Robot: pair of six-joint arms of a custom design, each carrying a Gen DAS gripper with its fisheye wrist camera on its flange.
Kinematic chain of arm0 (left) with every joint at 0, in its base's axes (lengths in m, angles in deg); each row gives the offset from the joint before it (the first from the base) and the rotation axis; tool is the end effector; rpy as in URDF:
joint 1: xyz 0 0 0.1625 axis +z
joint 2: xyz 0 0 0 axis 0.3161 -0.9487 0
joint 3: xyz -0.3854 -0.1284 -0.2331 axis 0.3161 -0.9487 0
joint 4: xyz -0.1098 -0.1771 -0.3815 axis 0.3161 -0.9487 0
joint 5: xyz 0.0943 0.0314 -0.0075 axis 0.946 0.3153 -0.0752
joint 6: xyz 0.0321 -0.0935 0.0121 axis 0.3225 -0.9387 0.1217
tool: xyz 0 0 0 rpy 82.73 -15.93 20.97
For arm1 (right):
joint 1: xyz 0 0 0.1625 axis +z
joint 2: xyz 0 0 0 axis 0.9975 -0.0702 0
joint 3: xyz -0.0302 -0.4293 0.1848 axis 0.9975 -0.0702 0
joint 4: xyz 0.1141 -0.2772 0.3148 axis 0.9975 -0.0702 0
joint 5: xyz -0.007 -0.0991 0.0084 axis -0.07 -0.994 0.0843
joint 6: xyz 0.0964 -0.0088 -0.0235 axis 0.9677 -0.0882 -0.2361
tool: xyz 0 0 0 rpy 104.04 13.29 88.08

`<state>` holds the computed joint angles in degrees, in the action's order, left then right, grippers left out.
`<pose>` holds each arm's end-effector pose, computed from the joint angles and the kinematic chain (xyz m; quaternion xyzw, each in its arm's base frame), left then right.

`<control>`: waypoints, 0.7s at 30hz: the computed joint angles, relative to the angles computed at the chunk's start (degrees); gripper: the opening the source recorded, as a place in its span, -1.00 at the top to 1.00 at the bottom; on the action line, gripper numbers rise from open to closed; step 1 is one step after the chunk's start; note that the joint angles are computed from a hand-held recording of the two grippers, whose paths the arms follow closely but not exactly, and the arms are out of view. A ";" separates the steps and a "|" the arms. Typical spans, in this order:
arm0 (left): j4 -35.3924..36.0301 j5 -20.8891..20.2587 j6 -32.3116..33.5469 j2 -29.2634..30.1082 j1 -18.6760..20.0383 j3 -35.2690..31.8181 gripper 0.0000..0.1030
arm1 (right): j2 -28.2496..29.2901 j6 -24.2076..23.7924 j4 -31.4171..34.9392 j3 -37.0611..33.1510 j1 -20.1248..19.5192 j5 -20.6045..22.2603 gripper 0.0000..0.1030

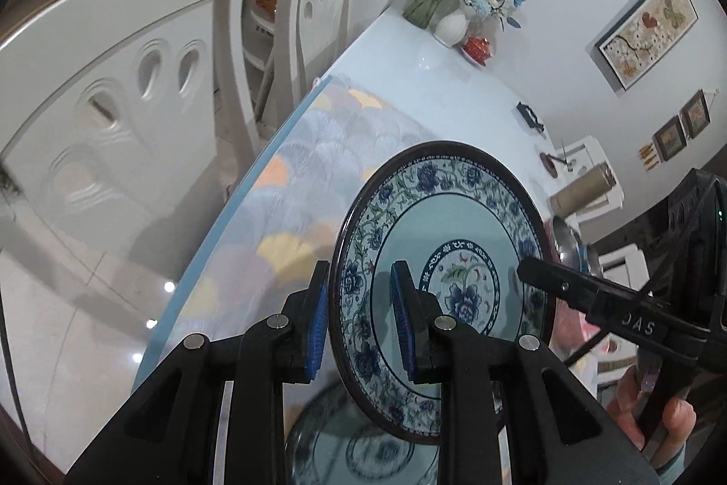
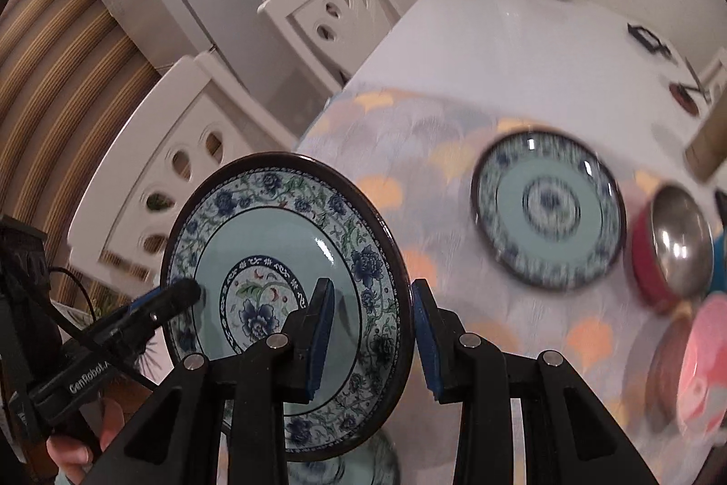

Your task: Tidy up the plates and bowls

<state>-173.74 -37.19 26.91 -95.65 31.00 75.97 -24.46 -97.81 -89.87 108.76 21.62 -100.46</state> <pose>-0.2265 -0.5793 0.2487 -0.0768 0.9089 -0.3616 0.1930 0.3208 -0.7057 0.2016 0.2675 -0.9366 0.0906 0.2076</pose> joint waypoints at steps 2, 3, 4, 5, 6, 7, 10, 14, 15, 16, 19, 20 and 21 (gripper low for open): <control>1.06 0.68 -1.86 -0.85 -1.02 1.52 0.56 | -1.82 0.84 -0.02 2.86 0.03 -0.11 0.34; 1.97 1.01 -3.24 -1.35 -1.63 2.37 0.56 | -2.79 1.30 0.23 4.25 -0.03 0.05 0.33; 2.91 1.11 -4.64 -1.70 -2.16 2.98 0.56 | -3.81 1.88 0.58 5.72 -0.11 0.28 0.33; 3.69 1.13 -6.01 -2.18 -2.72 3.70 0.56 | -4.61 2.19 0.78 6.85 -0.20 0.42 0.33; 4.49 1.01 -7.67 -2.56 -3.37 4.53 0.56 | -5.66 2.63 1.15 8.28 -0.28 0.43 0.32; 5.05 0.89 -8.69 -2.87 -3.81 5.21 0.56 | -6.29 2.94 1.35 9.18 -0.30 0.30 0.33; 7.87 0.60 -12.07 -3.45 -5.53 6.98 0.56 | -8.67 3.58 1.64 12.47 -0.55 -0.39 0.32; 10.29 0.08 -15.79 -3.51 -7.10 8.59 0.56 | -11.40 4.40 2.14 16.10 -1.15 -1.03 0.30; 10.94 -0.09 -16.79 -3.44 -7.30 9.05 0.56 | -11.80 4.54 2.25 16.74 -1.32 -1.30 0.30; 11.68 -0.25 -17.58 -3.29 -7.48 9.28 0.56 | -12.20 4.69 2.31 17.46 -1.51 -1.59 0.30; 13.28 -0.35 -18.62 -2.76 -7.76 9.73 0.56 | -12.87 5.13 2.07 19.44 -2.09 -2.38 0.30; 13.82 -0.28 -19.01 -2.53 -7.90 9.82 0.56 | -12.93 5.24 2.02 19.93 -2.28 -2.69 0.30; 14.14 -0.23 -19.07 -2.36 -7.95 9.90 0.56 | -12.93 5.37 1.91 20.33 -2.44 -2.88 0.30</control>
<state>-159.60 -37.42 7.84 -98.01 23.05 85.87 -37.39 -92.44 -87.96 129.09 19.18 -103.34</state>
